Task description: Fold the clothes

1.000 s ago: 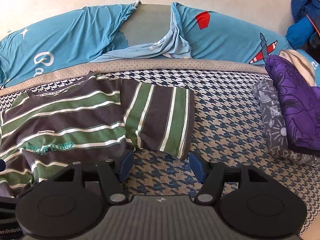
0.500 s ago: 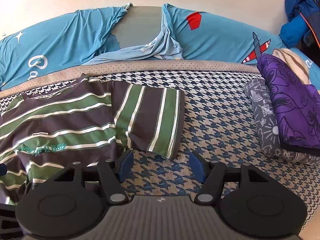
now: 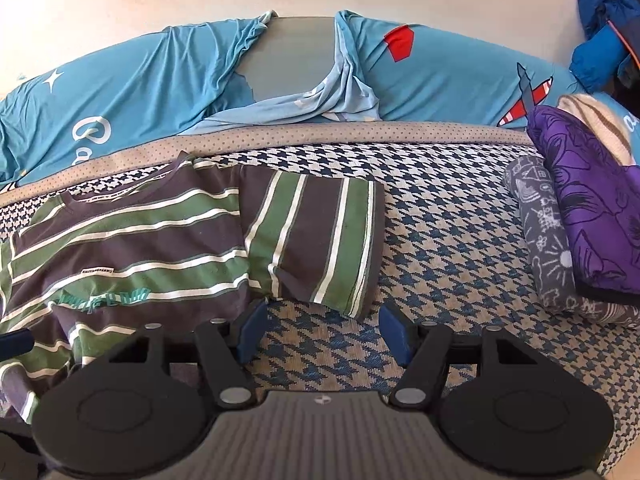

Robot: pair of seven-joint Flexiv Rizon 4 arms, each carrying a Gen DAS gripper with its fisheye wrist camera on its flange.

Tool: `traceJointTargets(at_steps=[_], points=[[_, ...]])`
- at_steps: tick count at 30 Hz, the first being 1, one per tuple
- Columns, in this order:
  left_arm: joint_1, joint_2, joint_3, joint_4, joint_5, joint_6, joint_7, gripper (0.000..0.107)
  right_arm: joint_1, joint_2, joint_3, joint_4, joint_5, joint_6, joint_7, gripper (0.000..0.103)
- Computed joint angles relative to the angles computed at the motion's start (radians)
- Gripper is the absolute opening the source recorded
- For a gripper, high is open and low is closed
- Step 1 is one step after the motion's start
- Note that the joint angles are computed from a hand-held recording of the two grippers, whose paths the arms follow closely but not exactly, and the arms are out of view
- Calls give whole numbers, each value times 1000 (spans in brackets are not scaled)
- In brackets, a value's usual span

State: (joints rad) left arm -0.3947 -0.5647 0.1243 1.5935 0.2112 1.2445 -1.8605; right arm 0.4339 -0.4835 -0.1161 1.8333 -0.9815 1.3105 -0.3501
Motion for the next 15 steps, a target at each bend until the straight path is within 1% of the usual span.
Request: traceJointTargets(at_steps=[6,9,12,15], points=[[39,13,-49,24,-54,-22,51,103,3,-15,14,-18,23,-14,-43,62],[25,18,-32,21,-47,-44,43,103,2,-27,28,-37,61,-45,-75,62],[12,26,-17,21,-24,-59,26,103,-7,-38,46,-49,120,-46,-101,63],[9,40,-12,31,-3,-55,14,103,1,-45,40,-53,151,-32,-107,68]])
